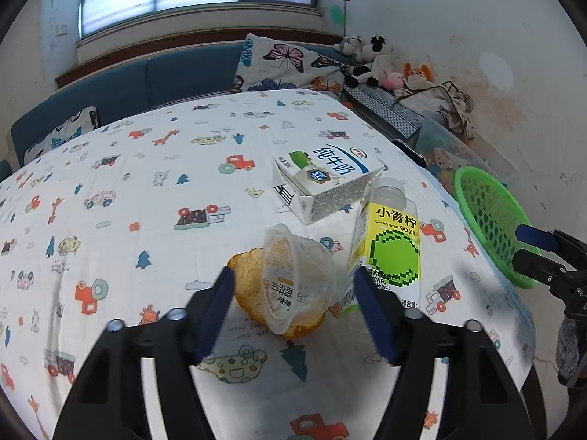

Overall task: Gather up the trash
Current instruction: 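Move both grippers back toward the second jelly cup and the juice bottle, then grasp the second jelly cup with the left gripper while the right grasps the yellow juice bottle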

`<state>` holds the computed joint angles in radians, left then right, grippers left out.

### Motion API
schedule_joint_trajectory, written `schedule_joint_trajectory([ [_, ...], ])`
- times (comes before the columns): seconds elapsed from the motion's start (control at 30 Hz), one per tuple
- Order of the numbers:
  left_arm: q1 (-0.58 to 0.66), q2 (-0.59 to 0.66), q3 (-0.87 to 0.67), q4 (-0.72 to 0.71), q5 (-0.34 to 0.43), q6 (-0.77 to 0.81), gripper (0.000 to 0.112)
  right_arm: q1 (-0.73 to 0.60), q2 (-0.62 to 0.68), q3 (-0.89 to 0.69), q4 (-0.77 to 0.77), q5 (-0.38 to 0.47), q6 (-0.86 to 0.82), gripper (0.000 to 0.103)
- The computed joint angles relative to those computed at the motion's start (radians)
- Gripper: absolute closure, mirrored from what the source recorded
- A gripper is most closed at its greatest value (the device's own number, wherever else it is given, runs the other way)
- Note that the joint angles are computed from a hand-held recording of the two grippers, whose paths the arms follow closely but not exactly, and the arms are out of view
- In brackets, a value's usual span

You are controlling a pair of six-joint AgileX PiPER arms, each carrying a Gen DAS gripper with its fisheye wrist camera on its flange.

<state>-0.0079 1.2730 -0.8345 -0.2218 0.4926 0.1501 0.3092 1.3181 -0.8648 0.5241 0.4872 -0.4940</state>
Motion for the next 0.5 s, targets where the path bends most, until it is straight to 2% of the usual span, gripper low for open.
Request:
schedule_joint_trajectory([
  [0.13, 0.007, -0.006, 0.013, -0.052, -0.015, 0.071, 0.071, 0.041, 0.021, -0.022, -0.031, 0.002, 0.056, 0.024],
  [0.2, 0.033, -0.011, 0.021, -0.141, -0.013, 0.166, 0.084, 0.055, 0.034, -0.035, -0.038, 0.011, 0.077, 0.024],
  [0.23, 0.049, -0.016, 0.024, -0.194, -0.005, 0.22, 0.087, 0.065, 0.043, -0.043, -0.043, 0.015, 0.092, 0.024],
  [0.33, 0.062, -0.032, 0.032, -0.214, -0.008, 0.247, 0.089, 0.101, 0.066, -0.068, -0.084, 0.019, 0.16, 0.024],
  [0.4, 0.084, -0.042, 0.035, -0.264, 0.005, 0.298, 0.099, 0.114, 0.09, -0.093, -0.076, 0.037, 0.179, 0.024],
  [0.5, 0.115, -0.068, 0.044, -0.311, 0.019, 0.347, 0.101, 0.137, 0.133, -0.141, -0.079, 0.064, 0.229, 0.024],
])
